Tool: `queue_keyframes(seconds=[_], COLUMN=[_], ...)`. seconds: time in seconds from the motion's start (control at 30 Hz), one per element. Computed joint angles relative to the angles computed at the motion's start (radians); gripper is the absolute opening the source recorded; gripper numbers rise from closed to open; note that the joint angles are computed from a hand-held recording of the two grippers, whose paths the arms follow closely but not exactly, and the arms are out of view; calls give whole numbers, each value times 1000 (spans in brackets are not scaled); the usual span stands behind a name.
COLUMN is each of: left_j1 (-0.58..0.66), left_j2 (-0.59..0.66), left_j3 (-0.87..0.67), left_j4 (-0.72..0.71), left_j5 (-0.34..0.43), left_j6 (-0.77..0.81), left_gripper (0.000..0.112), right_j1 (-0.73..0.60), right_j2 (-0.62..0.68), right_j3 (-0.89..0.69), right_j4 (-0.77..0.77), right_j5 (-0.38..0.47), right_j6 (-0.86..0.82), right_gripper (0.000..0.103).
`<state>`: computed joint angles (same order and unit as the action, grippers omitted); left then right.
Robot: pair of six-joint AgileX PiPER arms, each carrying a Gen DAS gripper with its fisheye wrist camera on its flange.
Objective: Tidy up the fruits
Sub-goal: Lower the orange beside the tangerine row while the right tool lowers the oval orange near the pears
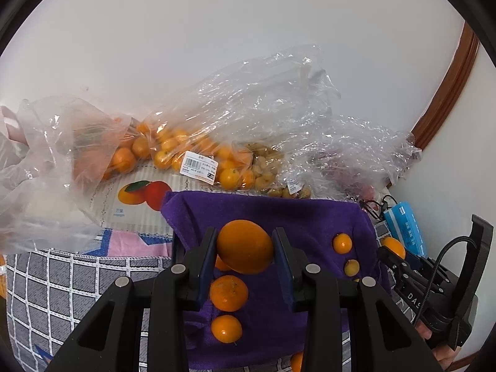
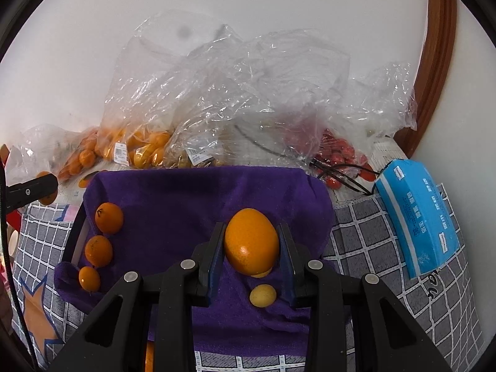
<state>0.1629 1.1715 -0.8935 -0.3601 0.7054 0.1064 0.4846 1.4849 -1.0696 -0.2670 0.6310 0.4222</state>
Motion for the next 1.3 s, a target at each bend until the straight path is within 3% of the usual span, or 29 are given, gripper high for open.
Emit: queue_keyframes(seconds=[0.77,1.3], left_j1=[58,63], left_j2=[32,146], left_j3=[80,91], left_j4=[-24,-50], left_j5=[-4,-48], left_j6=[82,123], left_gripper=[34,34], right_j1=[37,63], right_j2=[77,173], right_j3=[66,61], right_j4=[69,85], right_j5=[-82,-117], right_j6=[-43,-72], right_gripper=[33,33])
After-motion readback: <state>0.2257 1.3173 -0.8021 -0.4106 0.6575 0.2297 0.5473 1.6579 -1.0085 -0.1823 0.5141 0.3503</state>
